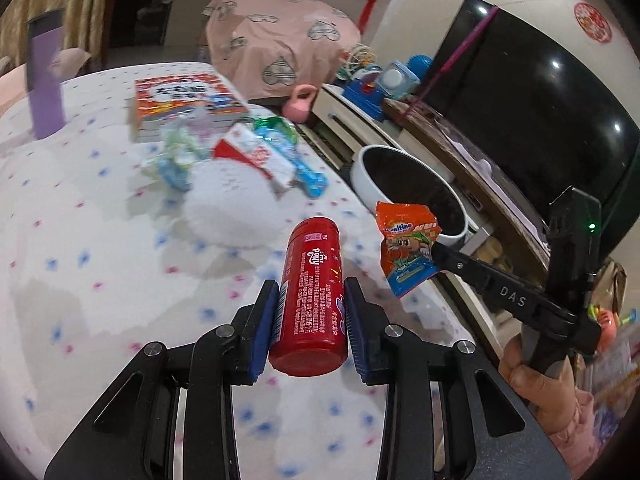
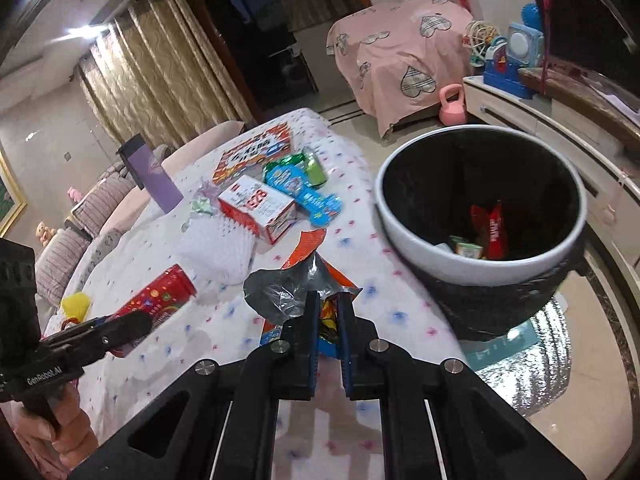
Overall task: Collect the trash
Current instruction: 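Carry the red can and wrapper over the bin with both tools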
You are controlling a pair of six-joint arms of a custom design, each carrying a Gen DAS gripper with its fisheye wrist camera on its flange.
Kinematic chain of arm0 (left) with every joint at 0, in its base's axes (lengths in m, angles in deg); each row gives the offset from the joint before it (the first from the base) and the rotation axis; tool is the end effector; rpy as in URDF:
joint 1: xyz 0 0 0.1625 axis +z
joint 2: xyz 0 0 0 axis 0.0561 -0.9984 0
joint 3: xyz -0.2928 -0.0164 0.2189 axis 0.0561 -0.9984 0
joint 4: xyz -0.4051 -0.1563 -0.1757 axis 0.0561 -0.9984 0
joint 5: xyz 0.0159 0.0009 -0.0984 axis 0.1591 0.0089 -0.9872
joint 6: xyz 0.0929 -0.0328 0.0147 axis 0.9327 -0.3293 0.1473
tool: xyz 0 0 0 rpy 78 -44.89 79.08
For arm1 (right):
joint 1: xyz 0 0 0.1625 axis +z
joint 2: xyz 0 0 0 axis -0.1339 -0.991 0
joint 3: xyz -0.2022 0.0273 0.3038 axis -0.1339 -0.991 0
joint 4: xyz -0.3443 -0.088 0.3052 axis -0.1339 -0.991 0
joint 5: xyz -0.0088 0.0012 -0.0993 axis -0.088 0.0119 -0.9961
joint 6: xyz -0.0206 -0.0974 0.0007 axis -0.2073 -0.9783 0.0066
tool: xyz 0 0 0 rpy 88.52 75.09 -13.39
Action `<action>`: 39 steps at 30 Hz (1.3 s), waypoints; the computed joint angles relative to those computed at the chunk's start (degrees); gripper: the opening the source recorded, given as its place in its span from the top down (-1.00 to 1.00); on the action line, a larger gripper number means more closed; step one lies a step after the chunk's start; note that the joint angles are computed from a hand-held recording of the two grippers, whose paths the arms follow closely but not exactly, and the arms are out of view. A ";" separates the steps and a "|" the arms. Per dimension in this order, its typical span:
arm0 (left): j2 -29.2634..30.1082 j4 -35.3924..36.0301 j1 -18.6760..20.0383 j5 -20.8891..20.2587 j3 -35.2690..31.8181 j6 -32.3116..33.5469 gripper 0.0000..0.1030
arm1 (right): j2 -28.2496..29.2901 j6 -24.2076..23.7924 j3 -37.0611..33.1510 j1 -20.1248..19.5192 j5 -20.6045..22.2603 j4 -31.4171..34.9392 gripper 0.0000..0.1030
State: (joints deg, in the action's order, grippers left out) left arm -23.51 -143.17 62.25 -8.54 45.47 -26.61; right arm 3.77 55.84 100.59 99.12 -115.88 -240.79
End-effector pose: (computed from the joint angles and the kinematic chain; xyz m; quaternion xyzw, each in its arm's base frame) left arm -0.1177 -0.6364 0.1104 0.3110 0.9237 -0.1986 0.1030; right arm 0.1108 -0.5694 0.0779 0.0394 -0.8875 0.4055 0.2151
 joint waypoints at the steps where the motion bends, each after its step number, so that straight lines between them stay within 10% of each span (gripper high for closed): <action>1: 0.71 0.03 -0.34 -0.09 -0.43 0.18 0.39 | -0.44 -0.06 0.39 -0.10 -0.12 -0.44 0.84; 39: 23.08 5.38 -8.34 2.11 -21.80 3.68 0.39 | -10.61 -2.24 0.86 -7.83 -2.95 0.35 0.84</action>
State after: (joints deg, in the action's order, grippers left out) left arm -0.42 -137.79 53.90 -6.43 23.67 -22.93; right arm -6.84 53.60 101.46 91.30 -118.84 -240.43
